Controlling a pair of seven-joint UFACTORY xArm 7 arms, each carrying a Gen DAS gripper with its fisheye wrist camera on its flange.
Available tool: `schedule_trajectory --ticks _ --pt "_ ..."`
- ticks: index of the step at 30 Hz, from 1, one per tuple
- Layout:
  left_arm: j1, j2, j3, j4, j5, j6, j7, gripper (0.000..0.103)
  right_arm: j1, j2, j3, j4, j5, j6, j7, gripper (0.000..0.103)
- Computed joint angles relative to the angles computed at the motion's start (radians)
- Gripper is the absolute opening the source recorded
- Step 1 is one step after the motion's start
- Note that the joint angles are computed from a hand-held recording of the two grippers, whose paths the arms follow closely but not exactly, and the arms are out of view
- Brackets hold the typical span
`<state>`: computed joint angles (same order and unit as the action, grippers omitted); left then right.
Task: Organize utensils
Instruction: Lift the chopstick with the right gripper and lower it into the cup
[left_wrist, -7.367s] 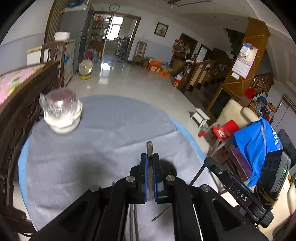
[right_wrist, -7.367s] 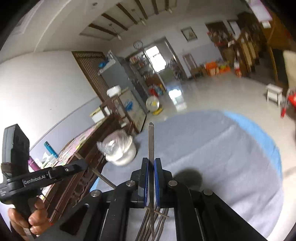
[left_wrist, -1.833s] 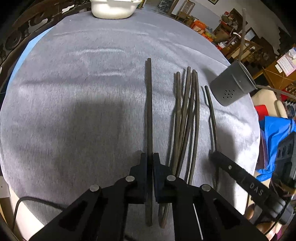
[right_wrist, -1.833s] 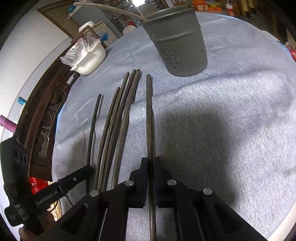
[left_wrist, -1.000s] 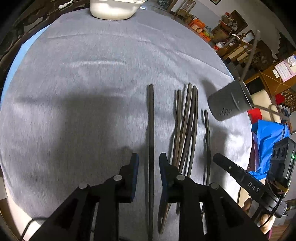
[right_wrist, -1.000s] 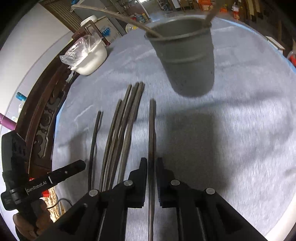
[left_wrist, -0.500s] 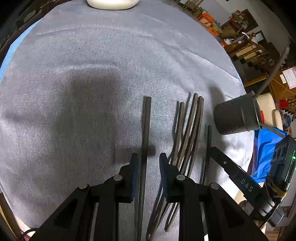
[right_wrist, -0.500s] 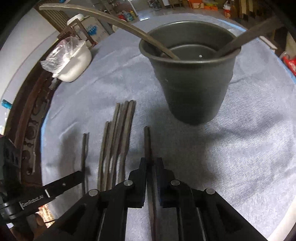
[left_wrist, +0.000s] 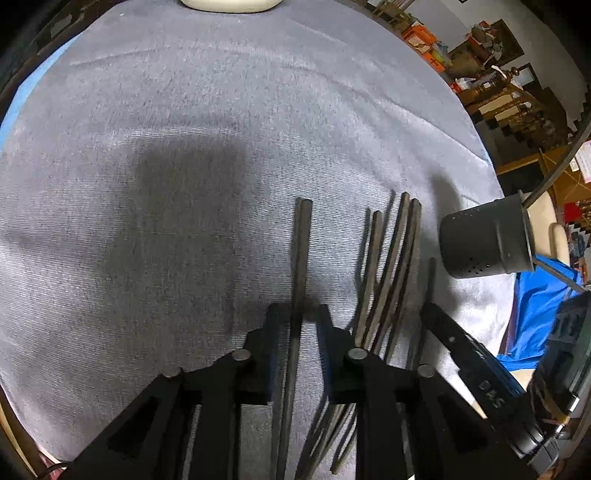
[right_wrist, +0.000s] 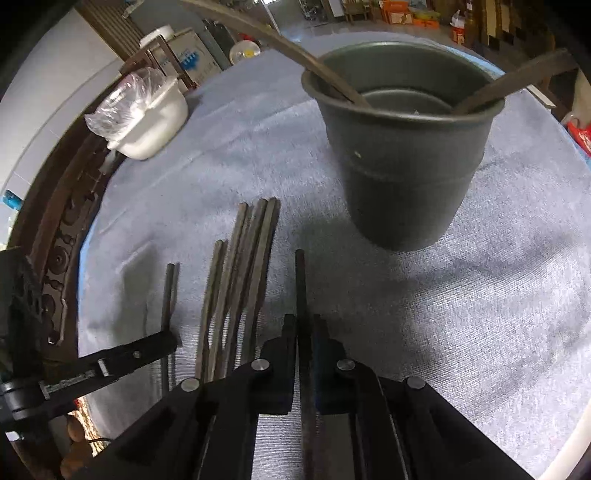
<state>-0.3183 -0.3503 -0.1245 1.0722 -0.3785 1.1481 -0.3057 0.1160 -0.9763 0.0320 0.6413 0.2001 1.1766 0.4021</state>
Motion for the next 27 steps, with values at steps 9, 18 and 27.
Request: schedule_trajectory --ticks 9,18,27 --pt "0.012 -0.096 0.001 -0.034 0.030 -0.062 -0.004 0.007 0.024 -0.117 -0.033 0.013 0.024 -0.022 -0.057 0.007" --pt "0.011 -0.227 -0.016 0.007 0.112 -0.108 -0.005 0.007 0.053 -0.198 -0.027 0.053 0.068 -0.061 -0.085 0.007" --pt "0.004 -0.281 -0.042 0.039 0.149 -0.150 -0.011 0.007 0.055 -0.251 -0.003 0.118 0.043 -0.123 -0.097 0.007"
